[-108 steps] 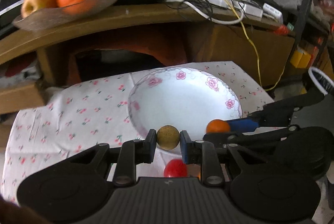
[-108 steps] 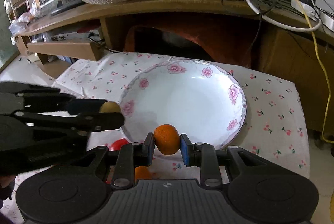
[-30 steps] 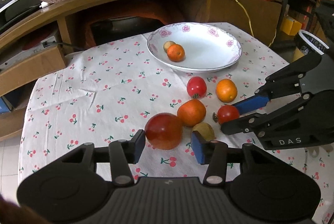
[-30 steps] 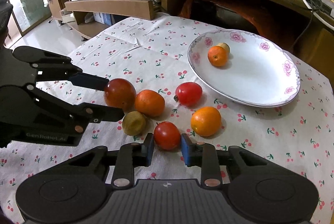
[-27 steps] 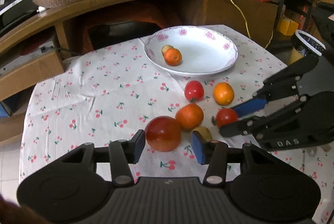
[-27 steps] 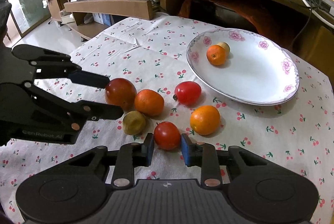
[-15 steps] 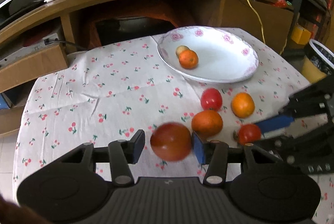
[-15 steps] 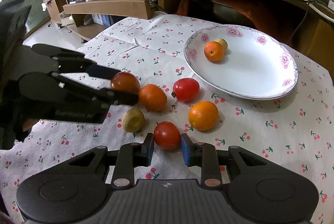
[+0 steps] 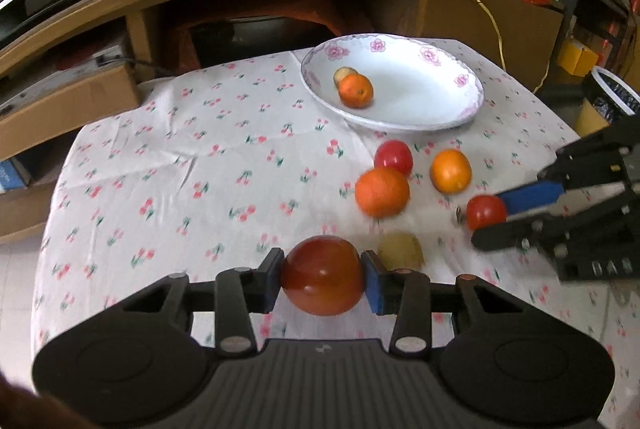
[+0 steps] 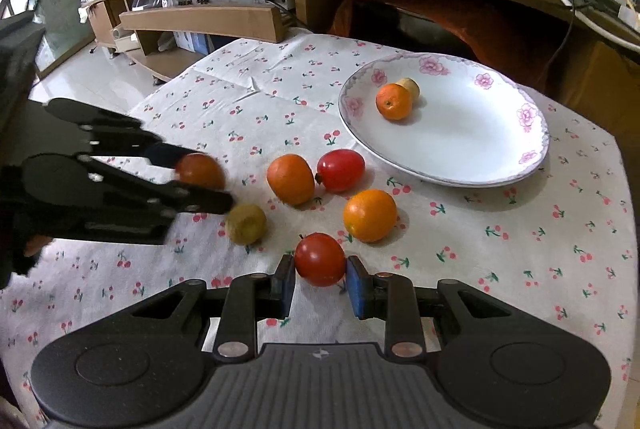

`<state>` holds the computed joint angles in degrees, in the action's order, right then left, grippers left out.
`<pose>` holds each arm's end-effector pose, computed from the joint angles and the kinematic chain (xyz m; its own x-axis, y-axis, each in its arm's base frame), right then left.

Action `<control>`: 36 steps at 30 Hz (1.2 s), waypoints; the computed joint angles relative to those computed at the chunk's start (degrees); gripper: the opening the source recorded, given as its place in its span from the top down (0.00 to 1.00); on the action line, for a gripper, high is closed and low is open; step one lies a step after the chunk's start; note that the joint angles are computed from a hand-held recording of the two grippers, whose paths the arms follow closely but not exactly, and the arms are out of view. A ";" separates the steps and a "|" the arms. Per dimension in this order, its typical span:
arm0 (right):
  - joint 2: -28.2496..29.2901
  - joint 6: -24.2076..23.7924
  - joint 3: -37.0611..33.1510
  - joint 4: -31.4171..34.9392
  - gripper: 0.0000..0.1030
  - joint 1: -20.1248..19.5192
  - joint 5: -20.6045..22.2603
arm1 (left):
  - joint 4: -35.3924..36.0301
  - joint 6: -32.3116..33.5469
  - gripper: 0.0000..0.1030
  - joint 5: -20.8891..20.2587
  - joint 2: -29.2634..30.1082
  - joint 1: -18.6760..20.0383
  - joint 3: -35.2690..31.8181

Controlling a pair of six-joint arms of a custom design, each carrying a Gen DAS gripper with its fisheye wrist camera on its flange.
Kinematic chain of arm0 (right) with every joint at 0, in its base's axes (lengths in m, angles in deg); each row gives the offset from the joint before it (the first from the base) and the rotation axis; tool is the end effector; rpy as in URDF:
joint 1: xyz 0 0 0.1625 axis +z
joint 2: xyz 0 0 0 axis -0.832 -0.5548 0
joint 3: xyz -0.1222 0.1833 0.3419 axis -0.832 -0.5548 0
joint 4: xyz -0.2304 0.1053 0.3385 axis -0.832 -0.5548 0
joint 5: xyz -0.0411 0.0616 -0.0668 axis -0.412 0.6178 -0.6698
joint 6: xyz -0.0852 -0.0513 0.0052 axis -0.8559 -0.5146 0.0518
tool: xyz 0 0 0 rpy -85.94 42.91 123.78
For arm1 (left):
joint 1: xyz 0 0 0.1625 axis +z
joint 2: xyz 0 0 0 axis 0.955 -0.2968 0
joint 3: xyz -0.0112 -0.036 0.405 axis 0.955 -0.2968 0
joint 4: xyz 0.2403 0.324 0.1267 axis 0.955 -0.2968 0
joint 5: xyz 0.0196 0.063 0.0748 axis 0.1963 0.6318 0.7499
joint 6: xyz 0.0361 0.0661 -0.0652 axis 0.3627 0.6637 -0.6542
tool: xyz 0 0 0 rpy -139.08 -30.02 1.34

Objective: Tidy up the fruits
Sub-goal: 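Grasp the large red apple with the left tool while the right tool grasps a red tomato, then lower the apple into the bowl with the left tool while the right tool releases the tomato there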

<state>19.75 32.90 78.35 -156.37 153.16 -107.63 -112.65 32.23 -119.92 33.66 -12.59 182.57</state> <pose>0.1986 -0.7319 0.0838 -0.4453 -0.8207 0.3580 -0.8724 0.4876 0.0328 -0.1180 -0.6301 0.1432 -0.7345 -0.0295 -0.6780 0.4188 0.7664 -0.4870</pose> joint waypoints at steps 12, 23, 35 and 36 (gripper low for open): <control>-0.44 -4.03 2.79 -3.84 0.64 0.29 -2.21 | -1.60 0.33 0.52 2.07 -0.81 -1.55 4.60; 0.05 -3.20 2.18 -4.01 0.69 0.27 -2.13 | -1.52 -0.90 0.51 2.72 -1.18 -2.01 5.60; 0.41 0.91 -0.09 -4.62 0.75 0.79 0.03 | -2.27 2.05 0.55 0.99 1.05 -2.46 -0.40; 0.77 1.65 -0.96 -4.59 0.75 0.79 0.17 | -2.33 2.90 0.55 0.93 1.87 -2.28 -2.06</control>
